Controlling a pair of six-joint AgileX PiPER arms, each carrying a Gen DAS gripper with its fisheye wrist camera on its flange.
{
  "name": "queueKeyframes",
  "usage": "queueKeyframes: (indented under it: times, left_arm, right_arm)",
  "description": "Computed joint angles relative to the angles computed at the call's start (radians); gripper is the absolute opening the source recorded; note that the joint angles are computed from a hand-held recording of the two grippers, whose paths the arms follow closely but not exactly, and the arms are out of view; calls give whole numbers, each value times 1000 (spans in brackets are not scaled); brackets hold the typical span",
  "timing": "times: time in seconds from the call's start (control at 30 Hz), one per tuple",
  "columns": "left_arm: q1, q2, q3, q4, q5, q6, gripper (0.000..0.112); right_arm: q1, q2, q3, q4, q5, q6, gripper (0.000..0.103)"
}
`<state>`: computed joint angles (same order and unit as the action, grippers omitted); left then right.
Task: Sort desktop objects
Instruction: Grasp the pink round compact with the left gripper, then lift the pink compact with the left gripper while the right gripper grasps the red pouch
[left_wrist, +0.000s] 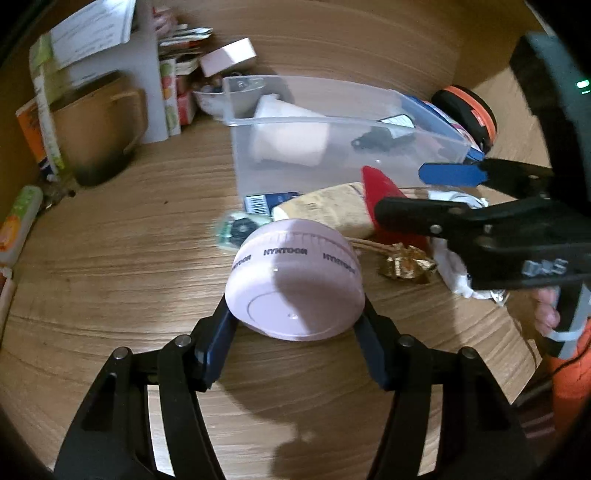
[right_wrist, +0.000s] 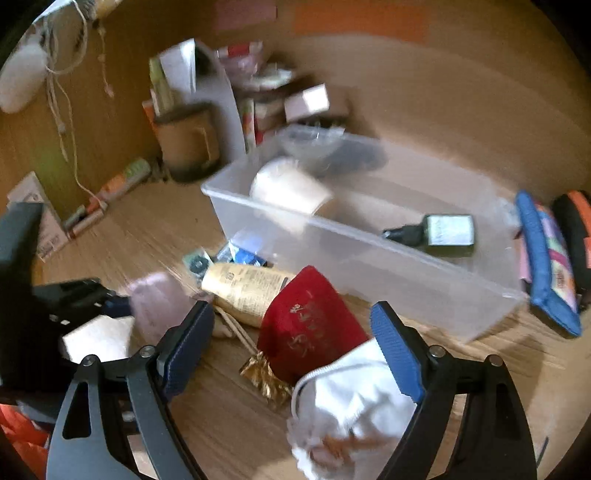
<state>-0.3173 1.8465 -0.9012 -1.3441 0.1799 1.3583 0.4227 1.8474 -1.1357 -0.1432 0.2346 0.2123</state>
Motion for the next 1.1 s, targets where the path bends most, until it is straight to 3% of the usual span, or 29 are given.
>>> queueKeyframes:
  times: [0.07,0.2,0.23,0.3,0.37,0.5,0.7,1.1]
  left_arm:
    - [11,-3,7,-48,2,49,61]
    - [34,-5,9,-125,24,136,61]
    - [39,-5,8,-134,32,150,61]
    - [43,-11,9,-147,35,168,61]
    - [48,-11,0,-120,39,145,61]
    - [60,-6,-17,-62,56,95,61]
    - [57,-11,-23,-30,46,55,61]
    - [69,-54,-50,24,62,-14,60]
  right_arm:
    - [-9,46,-58,29,55,-42,78]
    - [-39,116,-146,183,165,-231,56]
    - [-43,132,-161,213,186,-272,55]
    - [-40,132,-156,212,179,-292,41]
    - [-20,122,-143,99,166,-194,31]
    - [-27,95,-110,56,130,-133,14]
    - [-49,22,-57,167,70,-202,13]
    - [-131,-108,7,720,32,-699,13]
